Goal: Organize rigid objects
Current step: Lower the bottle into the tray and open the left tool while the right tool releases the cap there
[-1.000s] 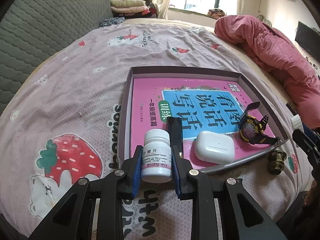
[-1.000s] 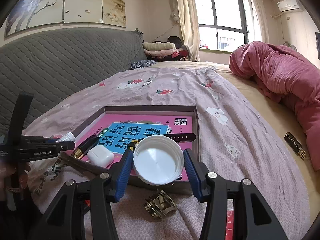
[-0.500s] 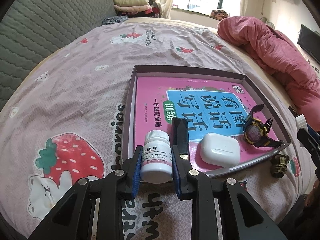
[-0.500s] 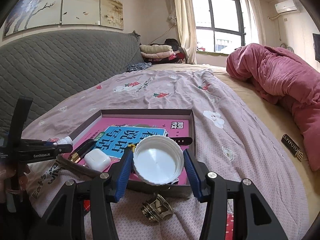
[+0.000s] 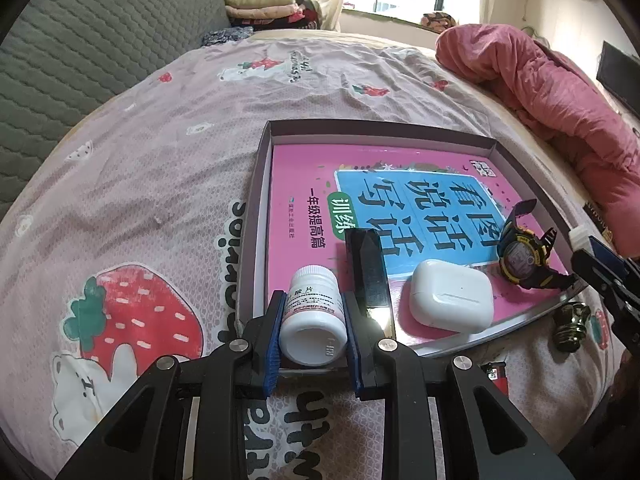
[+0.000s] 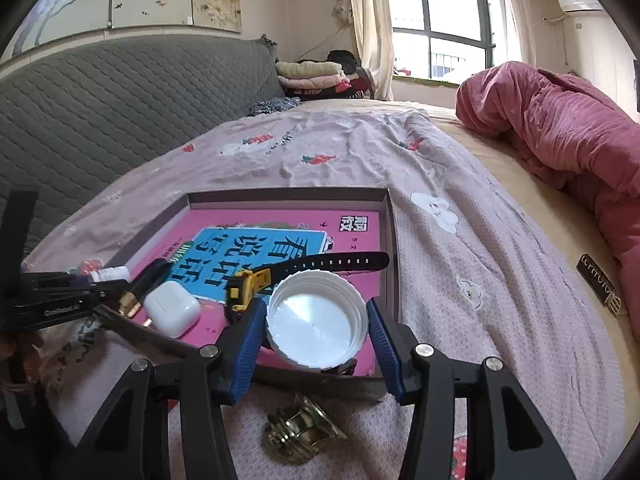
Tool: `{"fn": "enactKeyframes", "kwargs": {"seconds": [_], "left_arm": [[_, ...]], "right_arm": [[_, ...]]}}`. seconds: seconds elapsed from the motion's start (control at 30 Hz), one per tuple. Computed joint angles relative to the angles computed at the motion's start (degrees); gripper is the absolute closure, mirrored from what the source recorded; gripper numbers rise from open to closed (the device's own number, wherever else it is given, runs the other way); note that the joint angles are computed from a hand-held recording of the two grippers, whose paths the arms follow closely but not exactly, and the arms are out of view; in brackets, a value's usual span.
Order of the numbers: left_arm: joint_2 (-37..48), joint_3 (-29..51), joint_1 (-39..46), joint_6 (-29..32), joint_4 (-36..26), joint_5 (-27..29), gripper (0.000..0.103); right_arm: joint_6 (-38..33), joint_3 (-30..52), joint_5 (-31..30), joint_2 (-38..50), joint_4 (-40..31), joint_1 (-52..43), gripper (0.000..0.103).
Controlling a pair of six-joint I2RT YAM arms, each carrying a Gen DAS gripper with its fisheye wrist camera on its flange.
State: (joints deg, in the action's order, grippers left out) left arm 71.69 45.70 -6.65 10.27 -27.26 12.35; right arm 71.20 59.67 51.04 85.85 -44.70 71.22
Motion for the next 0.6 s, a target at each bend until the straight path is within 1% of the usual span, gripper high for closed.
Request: {"fn": "enactKeyframes", "kwargs": {"seconds": [0.33,0.6], "left_arm": [[0.32,-0.06,-0.29,-0.2,0.25,-0.07,0.076],[0.4,-0.07,-0.25,-0.15,0.32,-0.1,0.076]], "right_arm": [[-0.23,0.29,-0.98,2.7,-0.99,-1.12,0.051],[-0.08,-1.09,-1.0,1.86,0.79,-1.08,0.051]]}}
